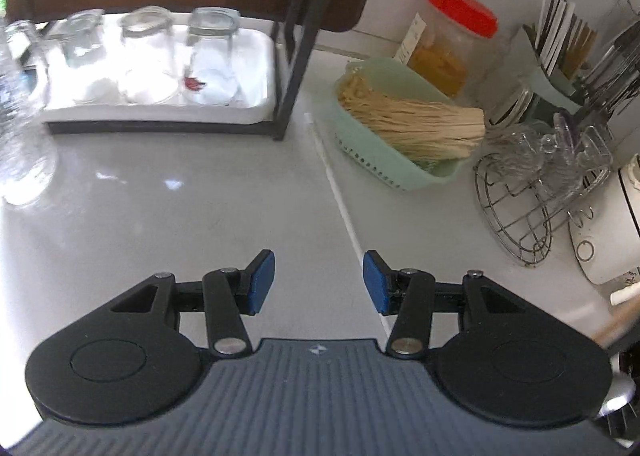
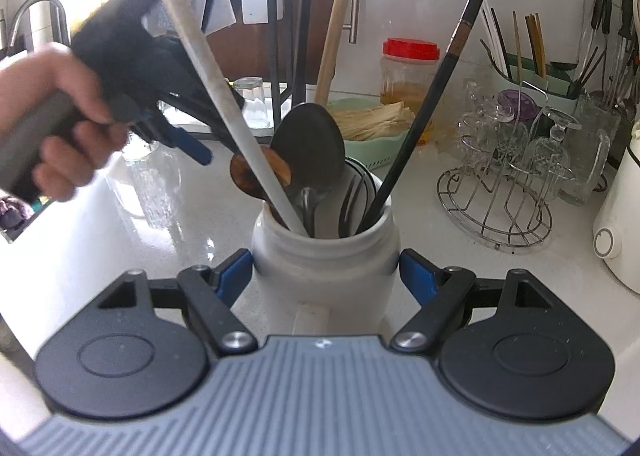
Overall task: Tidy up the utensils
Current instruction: 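Move the left tool down to the second white chopstick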
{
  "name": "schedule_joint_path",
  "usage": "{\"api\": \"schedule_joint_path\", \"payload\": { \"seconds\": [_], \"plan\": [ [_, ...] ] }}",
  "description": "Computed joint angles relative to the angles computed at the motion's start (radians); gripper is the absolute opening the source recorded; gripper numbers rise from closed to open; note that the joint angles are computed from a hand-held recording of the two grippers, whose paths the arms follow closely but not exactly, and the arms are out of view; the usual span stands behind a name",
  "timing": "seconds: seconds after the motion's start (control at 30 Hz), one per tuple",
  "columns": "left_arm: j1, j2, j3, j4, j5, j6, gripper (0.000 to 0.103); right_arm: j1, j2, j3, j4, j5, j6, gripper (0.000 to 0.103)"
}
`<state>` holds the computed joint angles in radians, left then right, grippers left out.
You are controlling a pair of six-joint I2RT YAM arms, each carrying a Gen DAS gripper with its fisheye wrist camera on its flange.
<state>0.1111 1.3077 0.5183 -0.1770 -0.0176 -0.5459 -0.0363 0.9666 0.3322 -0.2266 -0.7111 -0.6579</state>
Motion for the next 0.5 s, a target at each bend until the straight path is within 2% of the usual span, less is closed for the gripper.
{"api": "schedule_joint_path", "payload": {
  "seconds": [0.27, 0.43, 0.5],
  "plan": [
    [0.031, 0.304, 0.142, 0.155, 0.025, 0.085, 0.054, 0.049, -0.025, 0.008, -0.008, 0.071, 0.073, 0.083],
    [0.036, 0.434, 0.241, 0.190, -0.009, 0.135, 0.052, 0.076, -0.040, 0.003, -0.001, 0.109, 0.120, 0.083],
    [0.037, 0.477, 0.282, 0.194, -0.025, 0.161, 0.048, 0.088, -0.045, 0.002, 0.002, 0.125, 0.137, 0.083]
  ]
}}
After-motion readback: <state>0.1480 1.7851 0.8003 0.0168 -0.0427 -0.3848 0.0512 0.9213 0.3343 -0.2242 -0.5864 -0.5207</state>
